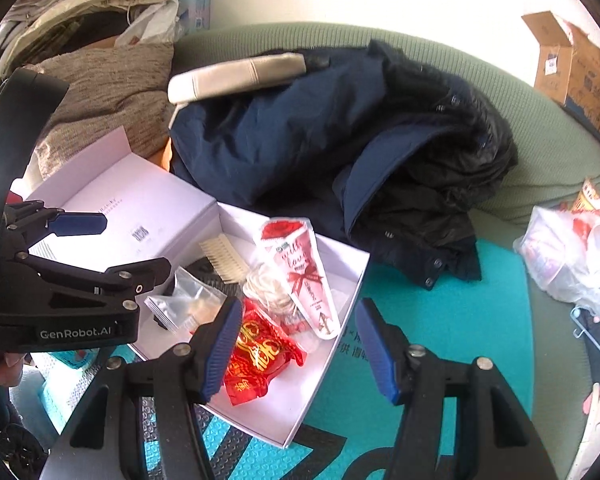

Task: Organize objects
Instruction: 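Withdraw both tools up and away from the white box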

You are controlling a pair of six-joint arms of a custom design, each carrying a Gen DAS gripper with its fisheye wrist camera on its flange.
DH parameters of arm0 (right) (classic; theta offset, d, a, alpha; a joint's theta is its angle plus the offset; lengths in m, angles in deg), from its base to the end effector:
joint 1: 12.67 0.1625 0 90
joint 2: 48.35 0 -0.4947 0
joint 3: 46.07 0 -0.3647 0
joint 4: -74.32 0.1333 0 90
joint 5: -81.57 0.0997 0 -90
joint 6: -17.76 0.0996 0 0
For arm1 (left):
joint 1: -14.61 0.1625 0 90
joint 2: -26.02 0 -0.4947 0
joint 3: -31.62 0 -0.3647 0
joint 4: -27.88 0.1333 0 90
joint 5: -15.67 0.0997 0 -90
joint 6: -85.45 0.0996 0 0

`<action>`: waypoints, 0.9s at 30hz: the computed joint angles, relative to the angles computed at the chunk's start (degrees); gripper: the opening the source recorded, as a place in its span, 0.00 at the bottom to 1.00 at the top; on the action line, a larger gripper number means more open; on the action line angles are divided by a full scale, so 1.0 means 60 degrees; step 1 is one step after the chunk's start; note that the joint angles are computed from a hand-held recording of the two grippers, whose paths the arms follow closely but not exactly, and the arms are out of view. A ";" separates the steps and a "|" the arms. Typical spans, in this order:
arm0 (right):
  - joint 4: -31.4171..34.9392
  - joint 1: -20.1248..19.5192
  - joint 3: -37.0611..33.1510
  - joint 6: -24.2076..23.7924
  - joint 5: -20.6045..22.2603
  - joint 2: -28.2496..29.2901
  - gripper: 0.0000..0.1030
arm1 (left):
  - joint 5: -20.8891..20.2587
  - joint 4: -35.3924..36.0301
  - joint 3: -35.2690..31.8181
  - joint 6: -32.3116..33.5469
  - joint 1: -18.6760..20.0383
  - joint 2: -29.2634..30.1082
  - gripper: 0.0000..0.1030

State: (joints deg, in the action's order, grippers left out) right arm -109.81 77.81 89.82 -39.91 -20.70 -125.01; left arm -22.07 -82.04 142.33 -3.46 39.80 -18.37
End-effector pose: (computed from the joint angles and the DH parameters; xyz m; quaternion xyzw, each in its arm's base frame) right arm 0.1158 -0.4372 0.3077 0.4329 -0.8446 0.2130 0.2322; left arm -0.3844 -0.4152 0.0603 -0.0026 0.8432 -0.3138 0.4364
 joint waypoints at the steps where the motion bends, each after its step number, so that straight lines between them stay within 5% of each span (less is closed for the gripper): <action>1: 0.0013 0.0055 0.0012 0.0009 0.0033 -0.0096 0.58 | 0.0031 0.0108 -0.0009 -0.0100 -0.0091 -0.0064 0.84; 18: 0.0359 0.0851 0.0358 0.0393 0.0079 -0.1830 0.71 | -0.0024 0.1768 -0.0234 -0.1548 -0.1555 -0.0728 0.98; 27: 0.0905 0.0761 0.0639 0.0520 0.0258 -0.2916 0.73 | -0.0469 0.2598 -0.0292 -0.2332 -0.2224 -0.0724 0.99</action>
